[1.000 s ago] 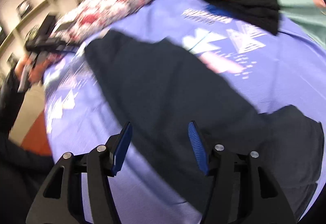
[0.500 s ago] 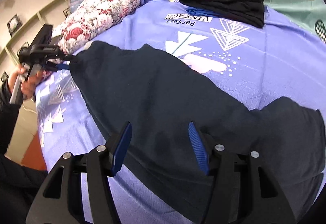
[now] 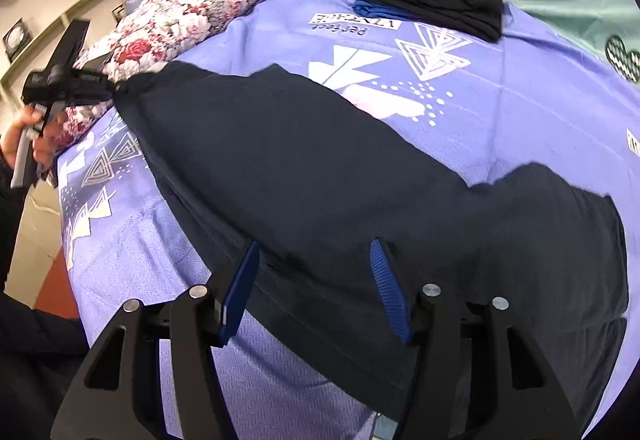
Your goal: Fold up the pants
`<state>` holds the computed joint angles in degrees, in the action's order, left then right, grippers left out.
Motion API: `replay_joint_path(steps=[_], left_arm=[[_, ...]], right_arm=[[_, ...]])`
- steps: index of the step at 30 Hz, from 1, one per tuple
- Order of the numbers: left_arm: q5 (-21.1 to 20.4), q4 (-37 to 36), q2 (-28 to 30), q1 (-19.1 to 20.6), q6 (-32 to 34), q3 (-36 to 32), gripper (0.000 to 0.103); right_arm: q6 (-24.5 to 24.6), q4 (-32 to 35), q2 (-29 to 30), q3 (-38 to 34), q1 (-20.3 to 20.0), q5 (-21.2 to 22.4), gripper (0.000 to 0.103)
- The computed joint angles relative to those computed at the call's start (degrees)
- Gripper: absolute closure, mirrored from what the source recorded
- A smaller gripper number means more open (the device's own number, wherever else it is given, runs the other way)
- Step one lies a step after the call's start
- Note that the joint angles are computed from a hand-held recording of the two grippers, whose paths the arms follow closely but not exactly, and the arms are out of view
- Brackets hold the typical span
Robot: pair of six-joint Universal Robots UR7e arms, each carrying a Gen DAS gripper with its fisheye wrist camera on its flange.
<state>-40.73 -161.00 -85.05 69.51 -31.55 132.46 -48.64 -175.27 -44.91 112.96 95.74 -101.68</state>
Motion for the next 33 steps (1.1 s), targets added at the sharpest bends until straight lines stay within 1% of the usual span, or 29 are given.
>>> replay_joint_path(steps=[3,4,5,6,8,10,11,12,14,16,17,19,20,21,23,27,28,30,33], left_arm=[[-3.51,-1.08,2.74,4.22,-0.10,-1.14,0.087],[-3.68,-2.30,3.28,4.81,0.41,-0.98,0.084],[-2.73,-3.56,3.92,4.66,1.14,-0.72,0.082],[-1.15,-3.01,4.22,4.00,1.63,-0.75,0.082],[1.65,-0.36,4.30,2.57,1.53,-0.91,0.080],[2.74,2.21,3.30,1.39,0.32,-0.77,0.075],[2.35,1.94,2.47,0.91,0.09,-0.25,0.068],[2.45,1.04,1.64,0.38,-0.02,0.48,0.054],[6.09,-0.70,0.32,-1.90,-0.87,2.62,0.035],[10.44,-0.59,-0.56,-4.73,-0.88,4.44,0.035],[11.21,-0.47,-1.09,-5.89,-0.58,5.22,0.034],[11.52,-2.75,-1.51,-7.91,0.23,6.57,0.032],[11.35,-4.01,-1.10,-8.43,0.61,6.81,0.029],[10.83,-5.44,-0.25,-8.97,1.35,6.68,0.027],[9.59,-7.18,1.40,-9.85,2.99,6.29,0.027],[8.24,-13.18,9.37,-10.46,8.17,3.40,0.026],[7.75,-14.32,10.40,-10.39,8.58,3.24,0.026],[4.31,-17.56,14.09,-9.29,10.15,1.57,0.026],[2.88,-16.79,17.68,-8.40,10.34,-0.40,0.026]], right_arm=[[2.86,0.71,-0.47,0.06,-0.82,0.14,0.045],[3.55,0.87,-0.42,-0.03,-0.85,-0.23,0.045],[4.12,1.02,-0.38,-0.09,-0.93,-0.74,0.045],[4.64,1.19,-0.38,-0.14,-0.99,-1.29,0.045],[5.81,1.70,-0.87,0.00,-1.32,-2.02,0.045],[6.73,1.47,-2.05,0.44,-1.86,-1.77,0.045],[7.20,1.06,-2.59,0.56,-2.08,-1.68,0.044],[7.83,0.46,-3.19,0.69,-2.35,-1.68,0.043],[10.29,-2.70,-4.64,1.06,-3.26,-2.34,0.034],[12.65,-4.69,-5.78,1.14,-4.26,-2.69,0.033],[14.35,-5.19,-6.49,0.95,-4.98,-2.94,0.033],[17.44,-6.12,-7.34,0.29,-6.11,-4.21,0.033],[18.69,-6.20,-7.81,0.01,-6.73,-4.56,0.033],[20.17,-6.22,-8.51,-0.04,-7.52,-4.37,0.033],[22.03,-6.19,-9.55,0.08,-8.89,-3.44,0.033],[23.47,-7.24,-10.55,0.83,-10.95,-3.09,0.033],[23.78,-7.03,-10.61,0.78,-11.31,-2.96,0.033],[24.53,-6.51,-10.66,0.63,-11.90,-2.41,0.033],[25.50,-5.88,-10.21,-0.46,-12.27,-2.58,0.033]])
